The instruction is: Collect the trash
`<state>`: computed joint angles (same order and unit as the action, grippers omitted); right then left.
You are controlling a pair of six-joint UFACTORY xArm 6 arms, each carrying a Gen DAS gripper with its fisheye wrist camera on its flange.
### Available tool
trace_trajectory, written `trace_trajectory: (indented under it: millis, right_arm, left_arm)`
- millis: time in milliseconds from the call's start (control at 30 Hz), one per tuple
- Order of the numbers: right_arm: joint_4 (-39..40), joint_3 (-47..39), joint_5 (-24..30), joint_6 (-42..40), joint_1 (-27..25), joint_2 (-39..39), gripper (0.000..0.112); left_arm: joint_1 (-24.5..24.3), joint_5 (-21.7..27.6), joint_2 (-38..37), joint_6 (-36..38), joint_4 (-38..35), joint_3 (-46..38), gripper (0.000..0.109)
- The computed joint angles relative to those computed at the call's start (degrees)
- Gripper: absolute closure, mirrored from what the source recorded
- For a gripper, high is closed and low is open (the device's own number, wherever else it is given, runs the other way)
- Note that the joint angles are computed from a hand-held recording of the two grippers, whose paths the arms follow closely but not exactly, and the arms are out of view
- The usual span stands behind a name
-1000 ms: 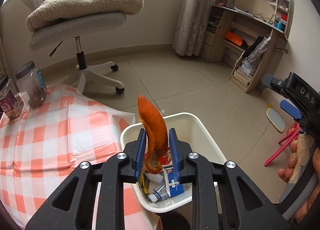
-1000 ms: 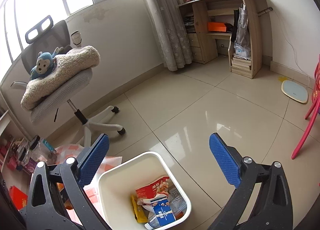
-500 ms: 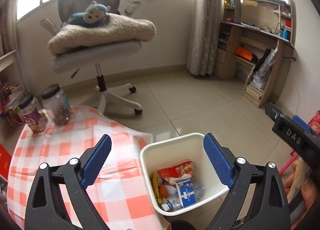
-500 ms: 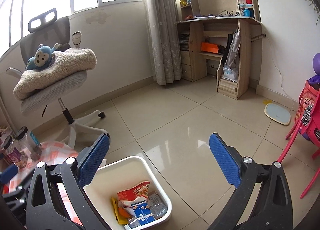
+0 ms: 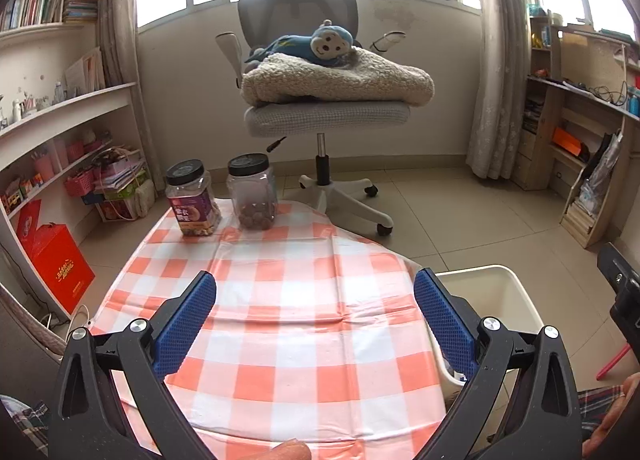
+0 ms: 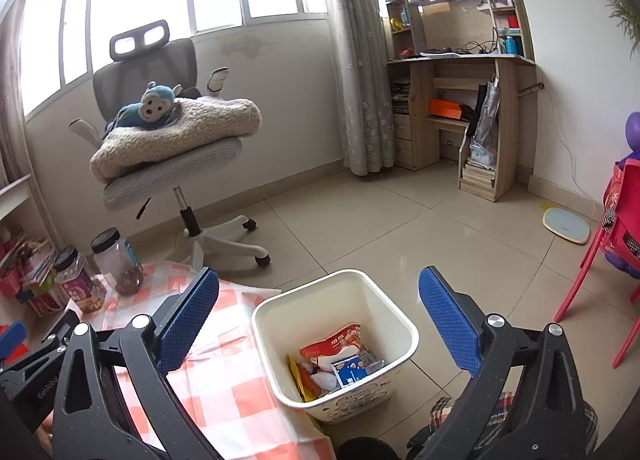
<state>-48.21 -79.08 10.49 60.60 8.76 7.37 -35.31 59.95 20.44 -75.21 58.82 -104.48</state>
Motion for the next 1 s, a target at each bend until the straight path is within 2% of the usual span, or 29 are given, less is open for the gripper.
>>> trace_trajectory:
  millis: [33, 133, 267, 433, 767, 1000]
  right_arm:
    - [-1.74, 0.39, 0.57, 1.15, 0.71, -0.5, 0.016]
    - [1.2, 1.64, 0.99, -3.49, 2.95, -1.4, 0.016]
    - [-4.3, 1.87, 3.12, -1.05, 5.45, -2.24, 0.016]
    - [-2.0, 2.5, 3.22, -2.92, 7.57, -2.86, 0.016]
    - [-4.6, 2.38, 3.55, -2.31, 10.46, -3.2, 0.016]
    - [-5.57, 2.04, 3.61, -1.98, 10.85, -3.19, 0.016]
  left_arm:
    - [0.2, -0.93, -2.35, -1.96, 1.14, 3.32, 0.012]
    - [1.17, -4.21, -8.27, -5.92, 1.96, 11.18, 0.012]
    - [2.96, -9.77, -14.38, -10.04, 2.2, 19.42, 0.012]
    - [2.09, -6.67, -18.04, -11.32, 4.89, 23.85, 0.012]
    - [2.91, -6.78, -22.86, -13.08, 3.91, 28.7, 0.012]
    - [3.02, -6.79, -22.9, -13.33, 3.89, 28.73, 0.012]
